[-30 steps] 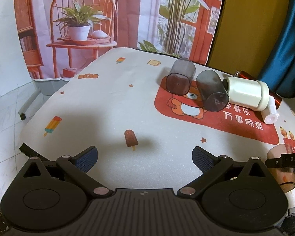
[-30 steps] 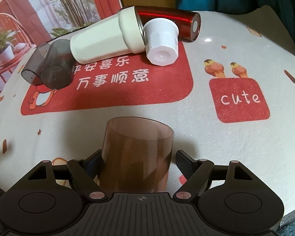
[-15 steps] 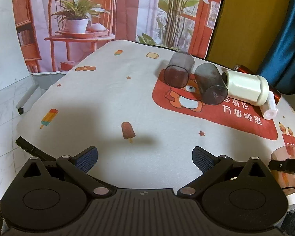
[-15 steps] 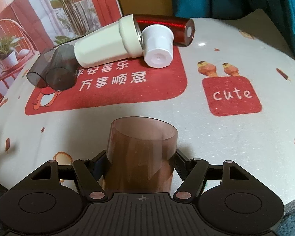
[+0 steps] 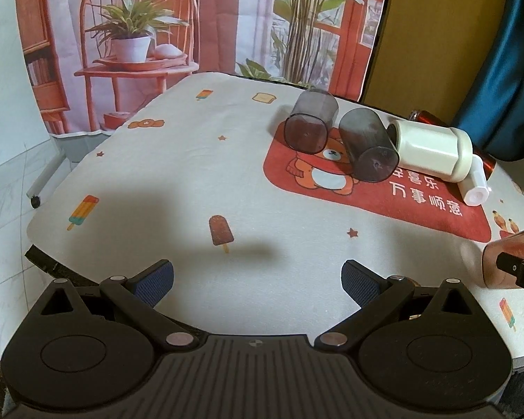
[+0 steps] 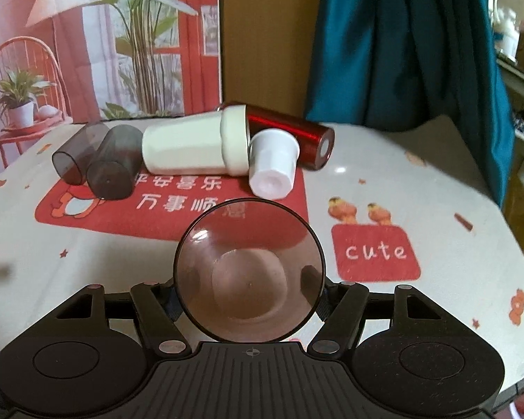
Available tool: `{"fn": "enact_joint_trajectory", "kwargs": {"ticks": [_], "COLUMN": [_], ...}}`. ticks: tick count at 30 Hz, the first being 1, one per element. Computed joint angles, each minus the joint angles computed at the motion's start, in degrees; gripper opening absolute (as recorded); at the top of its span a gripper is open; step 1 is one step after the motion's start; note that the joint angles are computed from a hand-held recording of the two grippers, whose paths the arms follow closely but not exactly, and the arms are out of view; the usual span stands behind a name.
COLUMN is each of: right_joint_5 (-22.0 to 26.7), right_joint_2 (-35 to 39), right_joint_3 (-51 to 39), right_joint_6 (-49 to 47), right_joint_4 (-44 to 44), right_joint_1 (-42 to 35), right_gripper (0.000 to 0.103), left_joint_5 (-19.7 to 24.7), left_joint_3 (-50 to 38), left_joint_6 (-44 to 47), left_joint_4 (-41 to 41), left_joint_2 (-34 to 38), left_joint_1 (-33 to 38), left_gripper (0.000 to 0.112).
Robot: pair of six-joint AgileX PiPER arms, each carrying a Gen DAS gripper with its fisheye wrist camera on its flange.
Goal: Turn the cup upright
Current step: 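Lift the brown cup with the right gripper and set it down beside the cute label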
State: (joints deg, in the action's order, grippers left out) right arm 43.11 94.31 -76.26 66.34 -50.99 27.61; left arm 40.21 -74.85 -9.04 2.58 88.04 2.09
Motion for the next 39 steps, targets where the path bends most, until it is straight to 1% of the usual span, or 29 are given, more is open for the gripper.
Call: {"fn": "enact_joint_trajectory", "kwargs": {"ticks": [10,14,18,30,36,39], "right_joint_5": [-0.8,-1.2,-1.4,-2.6,-3.1,-3.4], "right_joint_2": [0.7,0.6,2.4,8.6,8.4,8.1], "right_joint_3": [1.4,1.8,0.0,-6.5,-4.7,-3.3], "right_joint_6": [4.3,7.5,8.5,7.3,8.2,9.0], "right_joint_4": [-3.4,-7.1,-10.0,-9.9,-9.6,-9.0], "right_joint_1": [-0.4,-0.1,-0.6,-4.0,-4.2,-4.1], "right_gripper": [0.064,0.064,0.064,0.064,0.064,0.065], "left_joint_5": [0.6,0.7,0.7,2.2,3.5,3.2], "left_joint_3": [-0.5,-0.4,-0.3,-1.2,-2.4,-2.1], "left_joint_6": [1.9,2.0,1.6,-0.2,0.7,1.1], "left_joint_4": [-1.4,-1.2,-0.6,2.1,1.5,1.3], "left_joint_2": [0.5,0.5,0.4,1.5,2.9,2.7], "left_joint_1": [0.2,0.1,-0.1,-1.3,-1.5,-1.4], "left_gripper": [0.103,0.103,0.103,0.103,0.103,0.103]}}
